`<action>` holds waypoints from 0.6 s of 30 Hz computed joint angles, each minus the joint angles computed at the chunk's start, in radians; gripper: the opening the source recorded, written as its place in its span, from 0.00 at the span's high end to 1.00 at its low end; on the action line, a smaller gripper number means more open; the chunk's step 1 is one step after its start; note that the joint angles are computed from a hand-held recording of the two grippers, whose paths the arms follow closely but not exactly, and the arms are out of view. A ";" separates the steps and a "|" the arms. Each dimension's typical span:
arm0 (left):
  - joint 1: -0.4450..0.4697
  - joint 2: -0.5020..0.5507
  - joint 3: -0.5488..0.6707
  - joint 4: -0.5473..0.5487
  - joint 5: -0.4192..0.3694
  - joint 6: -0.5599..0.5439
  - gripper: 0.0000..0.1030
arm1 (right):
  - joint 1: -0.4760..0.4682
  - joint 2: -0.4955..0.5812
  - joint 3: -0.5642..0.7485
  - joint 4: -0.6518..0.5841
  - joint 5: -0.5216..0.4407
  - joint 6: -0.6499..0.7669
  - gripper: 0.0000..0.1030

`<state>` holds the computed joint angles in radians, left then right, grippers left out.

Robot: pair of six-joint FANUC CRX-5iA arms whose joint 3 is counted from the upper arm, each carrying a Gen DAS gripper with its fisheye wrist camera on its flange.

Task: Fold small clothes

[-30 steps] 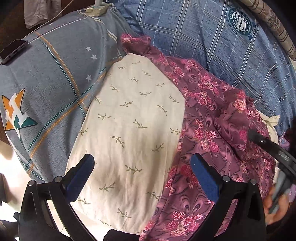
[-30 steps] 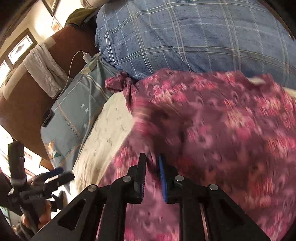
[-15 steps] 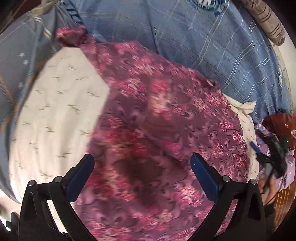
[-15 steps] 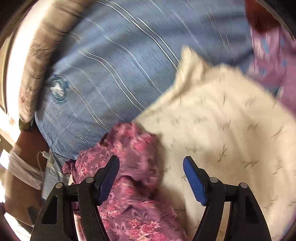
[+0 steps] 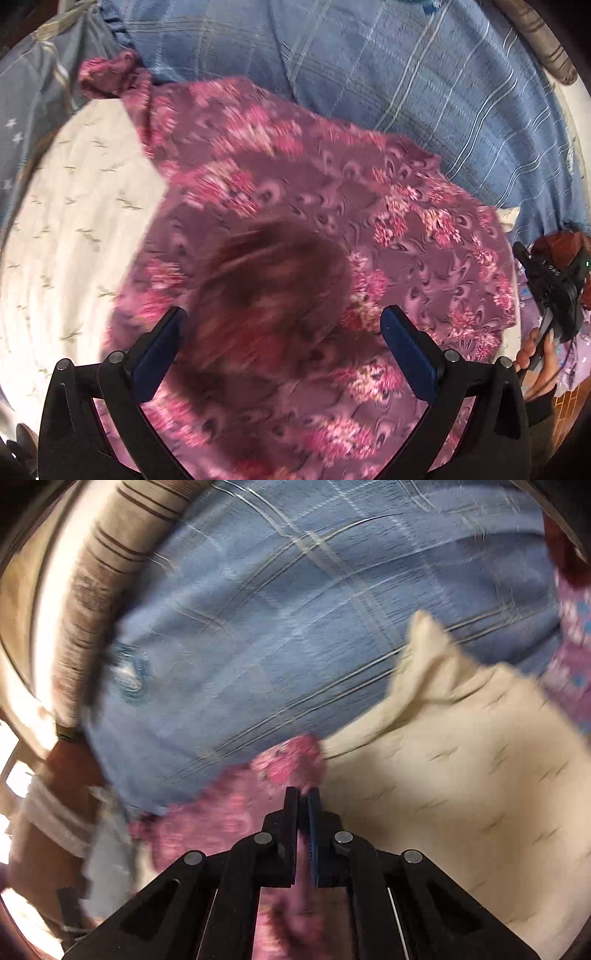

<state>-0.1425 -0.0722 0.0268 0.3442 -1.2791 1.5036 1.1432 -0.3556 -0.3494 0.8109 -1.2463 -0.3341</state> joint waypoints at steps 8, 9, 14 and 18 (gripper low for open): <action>-0.022 0.015 0.023 -0.050 -0.025 0.018 0.00 | 0.072 -0.181 -0.188 -0.020 0.201 -0.186 0.50; -0.012 0.010 0.014 -0.035 -0.027 0.016 0.00 | 0.099 -0.186 -0.198 -0.022 0.202 -0.200 0.44; -0.001 -0.015 -0.010 -0.034 -0.044 0.020 0.00 | 0.163 -0.180 -0.252 -0.029 0.259 -0.284 0.45; -0.021 -0.023 -0.002 -0.069 -0.050 0.023 0.00 | 0.220 -0.132 -0.195 0.037 0.137 -0.235 0.88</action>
<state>-0.1633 -0.0953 0.0243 0.2748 -1.3291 1.5269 1.3629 -0.4873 -0.5445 0.8476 -1.1088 -0.5687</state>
